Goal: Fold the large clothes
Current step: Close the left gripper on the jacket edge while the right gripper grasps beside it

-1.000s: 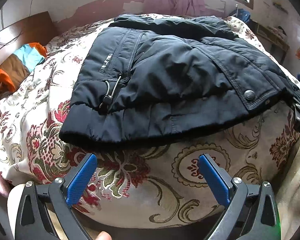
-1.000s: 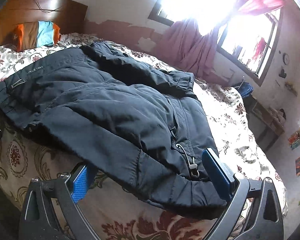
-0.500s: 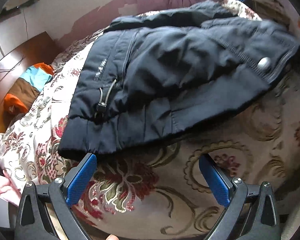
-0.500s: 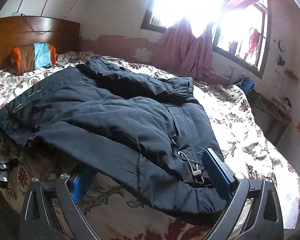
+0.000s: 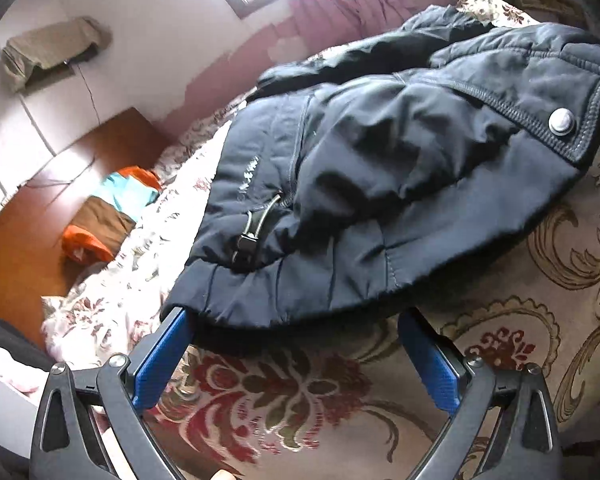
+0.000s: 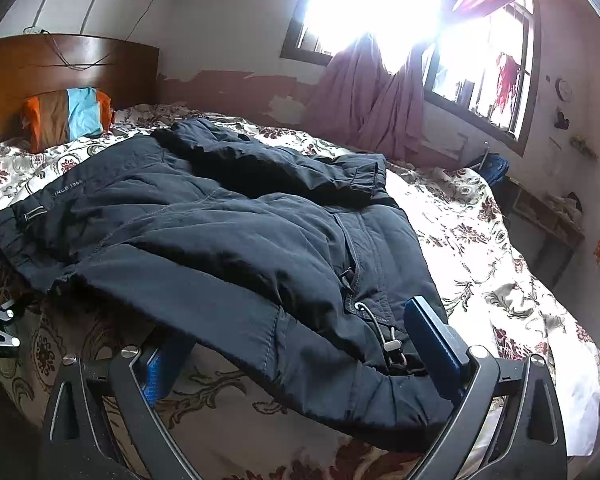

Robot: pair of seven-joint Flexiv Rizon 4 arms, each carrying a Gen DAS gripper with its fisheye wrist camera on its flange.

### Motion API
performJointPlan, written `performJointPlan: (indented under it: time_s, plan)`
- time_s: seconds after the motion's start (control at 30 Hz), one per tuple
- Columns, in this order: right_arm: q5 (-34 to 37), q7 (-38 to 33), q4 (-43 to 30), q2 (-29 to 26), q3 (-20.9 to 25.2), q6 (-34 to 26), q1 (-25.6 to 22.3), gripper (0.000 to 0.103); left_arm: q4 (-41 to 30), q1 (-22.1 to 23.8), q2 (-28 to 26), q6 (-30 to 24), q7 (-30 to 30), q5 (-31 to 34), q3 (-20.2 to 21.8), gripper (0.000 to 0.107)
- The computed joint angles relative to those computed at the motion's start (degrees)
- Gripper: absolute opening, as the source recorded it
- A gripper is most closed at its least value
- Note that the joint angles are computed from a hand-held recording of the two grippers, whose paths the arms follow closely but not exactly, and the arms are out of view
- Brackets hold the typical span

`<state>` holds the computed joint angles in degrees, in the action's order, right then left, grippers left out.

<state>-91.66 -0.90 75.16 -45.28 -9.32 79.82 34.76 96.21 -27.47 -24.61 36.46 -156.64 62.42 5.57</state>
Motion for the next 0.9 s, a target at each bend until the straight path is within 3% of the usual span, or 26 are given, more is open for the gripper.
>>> performJointPlan:
  time_s: [0.37, 0.67, 0.9]
  plan:
    - [0.79, -0.35, 0.24, 0.07, -0.12, 0.0, 0.3, 0.098, -3.1, -3.21, -3.07, -4.57, 2.15, 6.21, 0.15, 0.102]
    - [1.59, -0.93, 0.37, -0.01, -0.02, 0.15, 0.32, 0.098, -2.93, -7.12, -3.44, -4.0, 2.88, 14.16, -0.5, 0.102]
    - [2.23, -1.41, 0.56, -0.05, -0.3, 0.36, 0.52, 0.098, -4.25, -5.19, -4.83, -4.51, 4.26, 11.07, 0.05, 0.102]
